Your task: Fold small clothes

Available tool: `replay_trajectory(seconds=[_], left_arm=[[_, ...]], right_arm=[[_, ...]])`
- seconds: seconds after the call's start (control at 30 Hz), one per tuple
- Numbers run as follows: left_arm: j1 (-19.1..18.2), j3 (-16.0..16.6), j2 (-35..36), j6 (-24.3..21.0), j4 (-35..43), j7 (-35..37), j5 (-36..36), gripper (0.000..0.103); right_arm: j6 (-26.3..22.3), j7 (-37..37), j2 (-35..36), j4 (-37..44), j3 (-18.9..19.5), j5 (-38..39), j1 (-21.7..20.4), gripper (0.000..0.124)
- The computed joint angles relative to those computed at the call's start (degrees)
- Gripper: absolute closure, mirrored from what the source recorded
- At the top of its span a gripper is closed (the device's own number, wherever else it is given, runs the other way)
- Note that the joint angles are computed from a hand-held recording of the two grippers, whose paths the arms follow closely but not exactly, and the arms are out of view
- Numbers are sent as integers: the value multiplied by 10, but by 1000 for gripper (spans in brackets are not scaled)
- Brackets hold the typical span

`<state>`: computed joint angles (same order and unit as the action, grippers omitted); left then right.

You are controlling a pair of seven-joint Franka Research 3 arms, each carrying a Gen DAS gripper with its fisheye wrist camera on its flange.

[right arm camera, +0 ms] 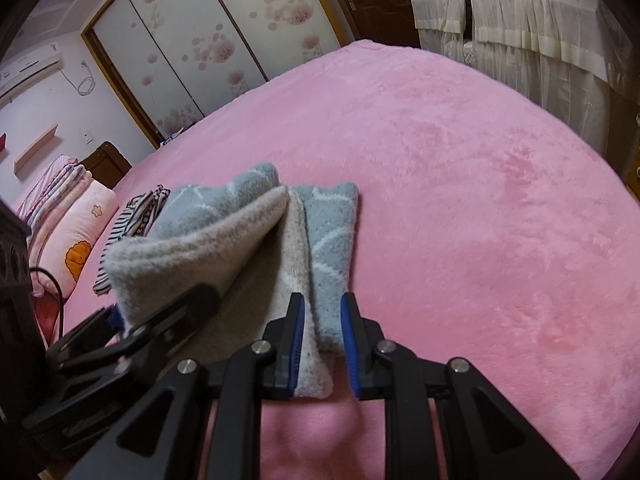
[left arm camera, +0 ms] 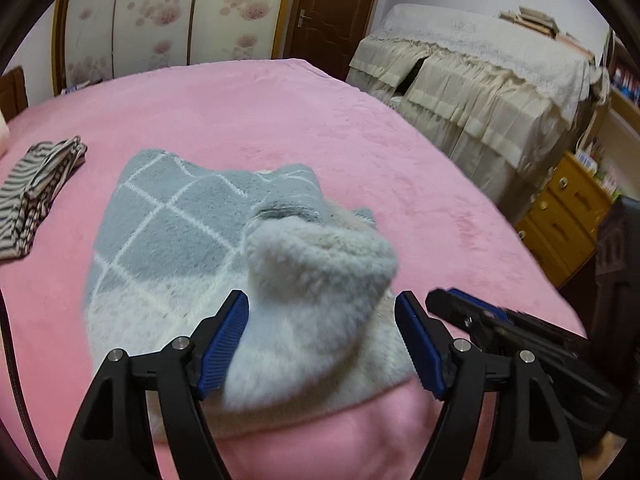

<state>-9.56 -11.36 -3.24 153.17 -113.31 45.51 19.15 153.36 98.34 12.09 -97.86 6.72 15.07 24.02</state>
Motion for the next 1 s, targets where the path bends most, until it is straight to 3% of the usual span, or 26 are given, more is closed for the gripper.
replay_trajectory(seconds=[0.1, 0.2, 0.27, 0.4, 0.7, 0.73, 0.83, 1.0], left_arm=[[3, 5, -41, 14, -32, -2, -30, 25], [25, 2, -87, 7, -61, -54, 5, 21], [46, -5, -115, -24, -72, -98, 40, 20], [68, -5, -145, -90, -83, -140, 65, 20], [70, 20, -168, -97, -120, -139, 19, 20], [70, 18, -169, -98, -121, -138, 19, 20], [67, 19, -161, -99, -115, -129, 11, 20], [62, 20, -152, -99, -113, -113, 0, 20]], right_arm=[[8, -9, -16, -8, 3, 7, -2, 105], [5, -31, -19, 9, 10, 22, -3, 101], [1, -49, -20, 24, 16, 31, 0, 87], [-22, -80, -1, 73, 21, 23, 13, 82], [-140, -117, 93, 221, 8, -80, 60, 82], [-145, -126, 95, 224, 9, -78, 59, 82], [-166, -139, 99, 226, 6, -77, 59, 107], [-121, -109, 46, 137, -3, -62, 47, 110]])
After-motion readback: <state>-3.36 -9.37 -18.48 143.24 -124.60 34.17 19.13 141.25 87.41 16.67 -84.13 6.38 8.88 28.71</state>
